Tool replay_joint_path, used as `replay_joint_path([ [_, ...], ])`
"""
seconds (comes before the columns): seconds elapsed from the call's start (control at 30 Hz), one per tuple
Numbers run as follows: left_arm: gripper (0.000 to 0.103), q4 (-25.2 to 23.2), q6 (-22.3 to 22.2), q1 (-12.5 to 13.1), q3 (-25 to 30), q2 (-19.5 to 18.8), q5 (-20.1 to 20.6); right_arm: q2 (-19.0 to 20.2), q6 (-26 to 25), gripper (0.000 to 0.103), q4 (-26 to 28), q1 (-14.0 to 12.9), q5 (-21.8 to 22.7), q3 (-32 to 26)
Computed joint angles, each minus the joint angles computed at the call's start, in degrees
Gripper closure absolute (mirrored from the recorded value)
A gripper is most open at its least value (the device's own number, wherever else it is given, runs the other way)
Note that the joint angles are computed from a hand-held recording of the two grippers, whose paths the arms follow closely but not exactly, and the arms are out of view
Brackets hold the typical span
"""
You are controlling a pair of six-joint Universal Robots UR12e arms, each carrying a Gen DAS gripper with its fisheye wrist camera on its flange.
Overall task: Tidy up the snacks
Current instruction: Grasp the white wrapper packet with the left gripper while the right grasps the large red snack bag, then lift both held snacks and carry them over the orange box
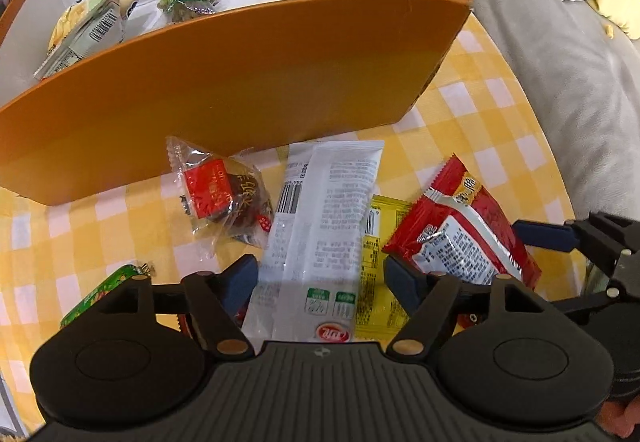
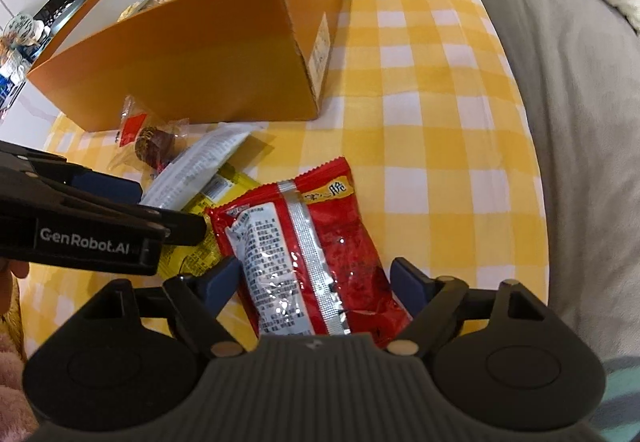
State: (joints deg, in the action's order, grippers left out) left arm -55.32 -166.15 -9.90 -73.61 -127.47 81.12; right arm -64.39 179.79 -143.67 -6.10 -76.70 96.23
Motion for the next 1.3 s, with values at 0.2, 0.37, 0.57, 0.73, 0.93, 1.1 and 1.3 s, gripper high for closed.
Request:
replay_joint_path([
  [0.2, 0.015, -1.7, -2.1, 0.5, 1.0, -0.6, -1.4, 0.2, 1.0, 0.025, 0.4, -0.2, 0.4, -0.1],
  [0.37, 0.029, -4.0, -4.5, 1.2, 1.8, -1.0, -4.3, 0.0, 0.8, 0.029, -0.2, -0.1, 0.4, 0.2],
  [0.57, 0.049, -2.4, -2.5, 0.8, 0.9, -0.3, -4.5, -0.2, 0.7, 0.030, -0.7, -0.1, 0.3, 0.5],
  [0.73, 0.055, 0.0, -3.0, 0.8, -0.6, 0.6, -4.2, -0.4, -0.2, 0.030, -1.0, 0.2, -0.7, 0.7],
  [0.93, 0.057, 3.4, -3.2, 1.5, -3.3, 2.5, -5.0, -0.9, -1.9, 0.030, -2.1, 0.8, -2.5, 1.2],
  [1.1, 0.057, 6.8, -2.8, 2.0, -5.5, 4.1, -5.8, -1.6, -3.2, 0.030, -2.6, 1.7, -5.4, 1.5],
  [1.3, 0.057, 10.6, -3.6, 3.2, -8.5, 6.1, -8.0, -3.0, -0.3, 0.030, -3.5, 1.2, -4.0, 2.6],
])
